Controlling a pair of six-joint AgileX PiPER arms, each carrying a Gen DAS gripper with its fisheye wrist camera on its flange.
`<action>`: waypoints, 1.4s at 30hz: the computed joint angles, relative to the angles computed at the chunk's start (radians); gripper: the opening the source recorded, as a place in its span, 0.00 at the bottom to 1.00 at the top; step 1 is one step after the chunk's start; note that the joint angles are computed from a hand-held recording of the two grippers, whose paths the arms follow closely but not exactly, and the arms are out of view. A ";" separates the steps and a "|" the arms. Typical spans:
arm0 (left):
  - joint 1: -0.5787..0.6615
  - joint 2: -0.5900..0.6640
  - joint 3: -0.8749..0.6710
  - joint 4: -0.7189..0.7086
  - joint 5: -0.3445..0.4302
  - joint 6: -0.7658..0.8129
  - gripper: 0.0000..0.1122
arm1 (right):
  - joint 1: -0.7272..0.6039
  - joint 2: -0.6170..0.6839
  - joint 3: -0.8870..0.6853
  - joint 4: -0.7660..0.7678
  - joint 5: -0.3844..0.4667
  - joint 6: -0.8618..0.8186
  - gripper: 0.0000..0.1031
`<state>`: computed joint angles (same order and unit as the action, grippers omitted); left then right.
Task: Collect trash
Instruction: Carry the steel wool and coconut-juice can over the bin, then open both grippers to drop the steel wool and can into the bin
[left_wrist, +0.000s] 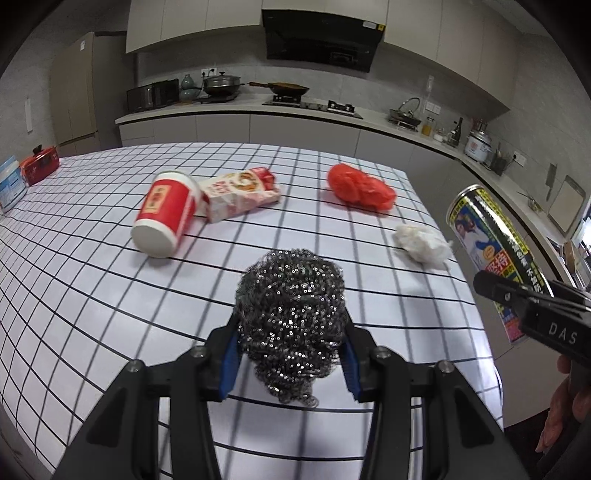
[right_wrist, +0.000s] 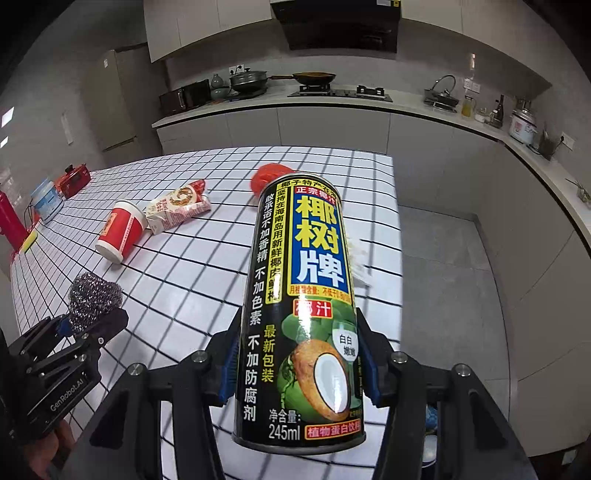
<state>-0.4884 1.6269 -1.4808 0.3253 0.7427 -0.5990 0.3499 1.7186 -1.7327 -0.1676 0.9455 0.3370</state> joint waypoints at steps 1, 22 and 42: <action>-0.019 0.003 -0.008 0.014 0.008 -0.019 0.42 | -0.013 -0.027 0.032 0.008 -0.008 -0.010 0.53; -0.386 0.172 -0.256 0.195 0.181 -0.289 0.42 | -0.496 -0.368 0.406 0.325 -0.048 -0.480 0.53; -0.618 0.585 -0.652 0.144 0.250 -0.407 0.42 | -1.136 -0.243 0.729 0.812 -0.027 -1.481 0.54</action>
<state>-1.1065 2.2115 -2.1331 0.4694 0.9928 -1.0065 -0.7856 1.4761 -1.0033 0.6439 0.9187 -1.1445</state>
